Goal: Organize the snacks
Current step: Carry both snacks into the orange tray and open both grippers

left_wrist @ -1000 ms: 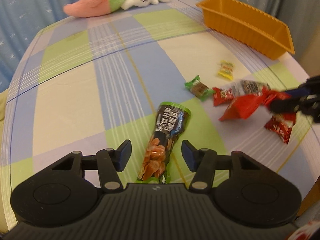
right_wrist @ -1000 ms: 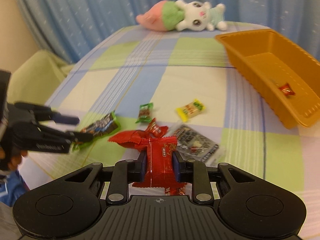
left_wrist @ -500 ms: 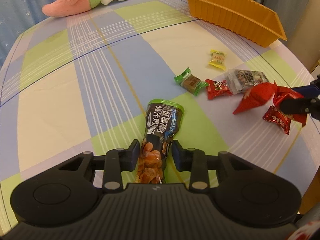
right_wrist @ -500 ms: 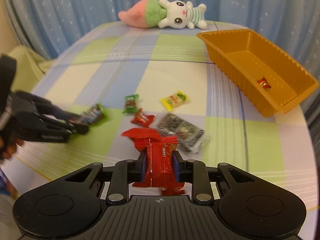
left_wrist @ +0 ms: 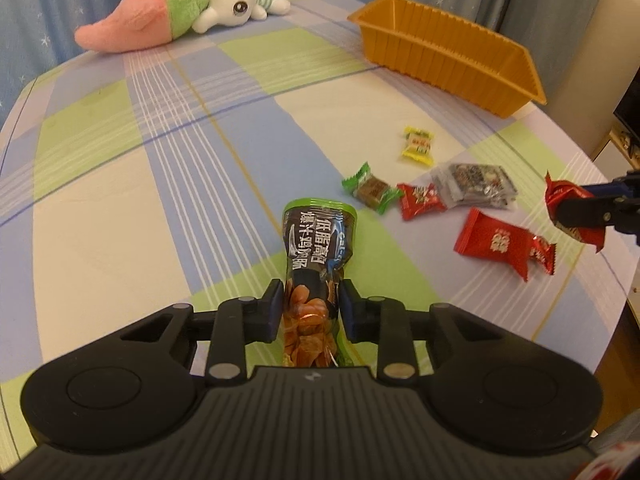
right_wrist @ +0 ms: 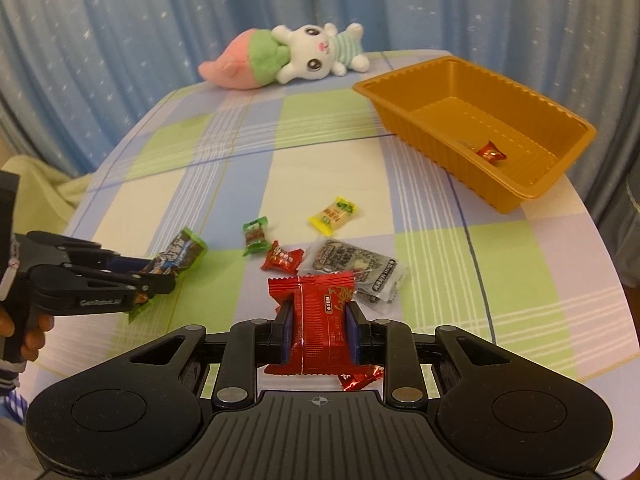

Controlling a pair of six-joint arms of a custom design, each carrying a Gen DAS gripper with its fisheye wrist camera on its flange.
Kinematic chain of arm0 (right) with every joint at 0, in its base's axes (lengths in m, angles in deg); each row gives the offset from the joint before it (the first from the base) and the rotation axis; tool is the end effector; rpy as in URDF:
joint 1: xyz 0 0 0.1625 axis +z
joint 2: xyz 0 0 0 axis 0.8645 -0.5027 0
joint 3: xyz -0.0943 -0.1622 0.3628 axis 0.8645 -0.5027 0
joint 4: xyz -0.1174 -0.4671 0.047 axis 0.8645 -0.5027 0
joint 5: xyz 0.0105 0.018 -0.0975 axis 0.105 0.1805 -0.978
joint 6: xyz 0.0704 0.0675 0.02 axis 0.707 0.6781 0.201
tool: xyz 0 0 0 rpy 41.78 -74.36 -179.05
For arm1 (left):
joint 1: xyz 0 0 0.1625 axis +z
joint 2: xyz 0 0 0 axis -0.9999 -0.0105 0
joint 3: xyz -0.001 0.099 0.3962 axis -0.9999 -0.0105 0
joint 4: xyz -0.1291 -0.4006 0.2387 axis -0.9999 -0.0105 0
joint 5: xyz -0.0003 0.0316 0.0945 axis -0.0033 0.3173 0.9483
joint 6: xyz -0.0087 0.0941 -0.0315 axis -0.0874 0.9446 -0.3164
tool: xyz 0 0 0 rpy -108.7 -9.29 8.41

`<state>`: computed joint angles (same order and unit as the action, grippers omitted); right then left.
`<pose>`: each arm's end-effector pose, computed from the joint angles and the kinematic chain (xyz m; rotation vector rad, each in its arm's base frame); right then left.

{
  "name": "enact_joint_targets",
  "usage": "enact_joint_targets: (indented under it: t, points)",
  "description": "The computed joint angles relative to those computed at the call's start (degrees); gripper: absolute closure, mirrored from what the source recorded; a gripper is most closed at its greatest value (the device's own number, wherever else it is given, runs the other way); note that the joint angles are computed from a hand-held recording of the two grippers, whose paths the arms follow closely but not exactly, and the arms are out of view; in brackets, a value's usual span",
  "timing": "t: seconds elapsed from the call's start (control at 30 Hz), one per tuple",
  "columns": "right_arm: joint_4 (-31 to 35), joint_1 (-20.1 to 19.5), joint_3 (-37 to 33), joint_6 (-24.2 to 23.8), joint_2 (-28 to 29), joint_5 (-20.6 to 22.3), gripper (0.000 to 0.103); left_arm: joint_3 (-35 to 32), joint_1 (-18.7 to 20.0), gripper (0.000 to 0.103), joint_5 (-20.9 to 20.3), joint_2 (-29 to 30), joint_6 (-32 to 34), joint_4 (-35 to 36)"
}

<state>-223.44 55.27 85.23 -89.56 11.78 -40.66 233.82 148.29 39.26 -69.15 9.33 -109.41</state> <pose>0.2422 -0.3018 -0.0268 0.7639 -2.5752 0.6371 0.0547 -0.3004 0.2301 0.4751 2.3769 -0.6070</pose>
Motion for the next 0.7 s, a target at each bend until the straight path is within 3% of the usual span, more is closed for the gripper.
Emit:
enact_joint_targets:
  t: [0.13, 0.33, 0.7]
  points:
    - [-2.03, -0.27, 0.85, 1.78, -0.75, 0.0, 0.076, -1.21, -1.56, 0.076, -0.62, -0.44, -0.21, 0.86]
    - [-3.38, -2.67, 1.24, 0.87, -3.2, 2.0, 0.076, -3.35, -4.15, 0.076, -0.23, 7.32, 0.92, -6.52]
    - [0.27, -11.26, -3.72, -8.91, -9.6, 8.64, 0.076, -14.24, -5.89, 0.076, 0.6, 41.76, 4.16, -35.63]
